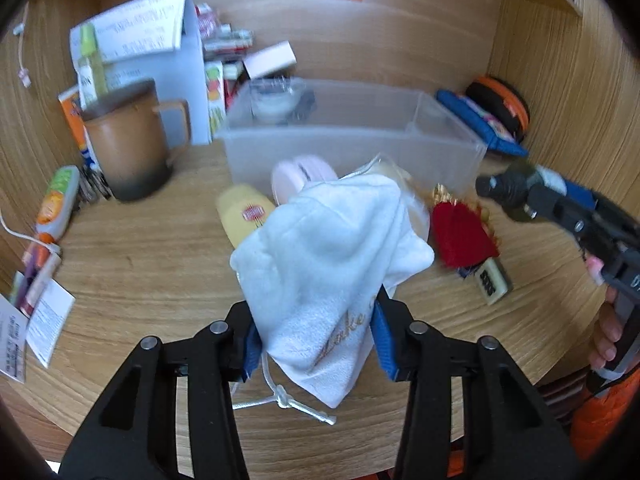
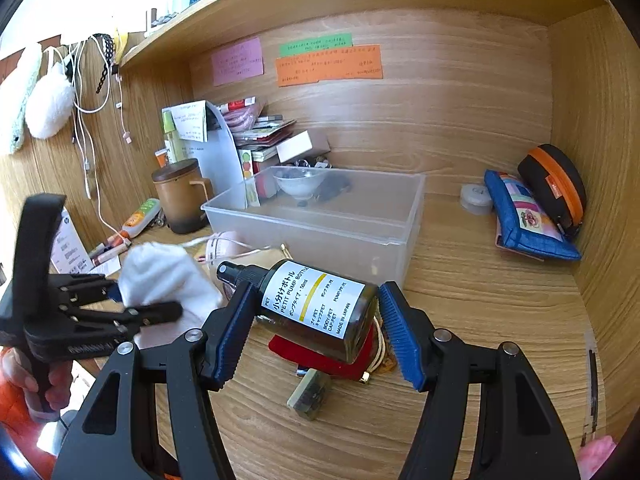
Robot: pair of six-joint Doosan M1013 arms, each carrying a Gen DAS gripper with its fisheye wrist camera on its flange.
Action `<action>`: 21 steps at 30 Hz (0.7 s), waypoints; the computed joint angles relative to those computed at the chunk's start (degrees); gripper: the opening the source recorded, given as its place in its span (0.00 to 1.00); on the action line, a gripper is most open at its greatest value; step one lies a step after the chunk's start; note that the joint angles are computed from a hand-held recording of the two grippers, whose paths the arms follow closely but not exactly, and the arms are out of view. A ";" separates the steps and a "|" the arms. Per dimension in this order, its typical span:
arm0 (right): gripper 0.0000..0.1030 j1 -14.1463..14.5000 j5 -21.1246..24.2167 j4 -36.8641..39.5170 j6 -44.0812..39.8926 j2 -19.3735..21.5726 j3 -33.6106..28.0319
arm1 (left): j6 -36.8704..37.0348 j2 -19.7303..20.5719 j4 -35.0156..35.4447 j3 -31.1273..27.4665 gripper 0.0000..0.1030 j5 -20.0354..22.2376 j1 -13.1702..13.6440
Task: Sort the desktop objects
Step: 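Carry the white pouch and green bottle over the clear plastic bin with both tools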
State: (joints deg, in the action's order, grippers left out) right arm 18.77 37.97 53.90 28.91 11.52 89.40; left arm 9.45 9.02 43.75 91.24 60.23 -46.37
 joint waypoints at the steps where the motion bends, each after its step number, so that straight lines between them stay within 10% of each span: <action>1: 0.58 -0.03 0.09 0.19 -0.10 0.00 -0.09 | -0.12 -0.31 1.09 -0.07 0.44 0.22 -0.21; 21: 0.58 1.08 -2.00 -1.42 0.53 2.02 -5.53 | 1.74 -2.33 9.12 -3.42 0.44 0.66 1.76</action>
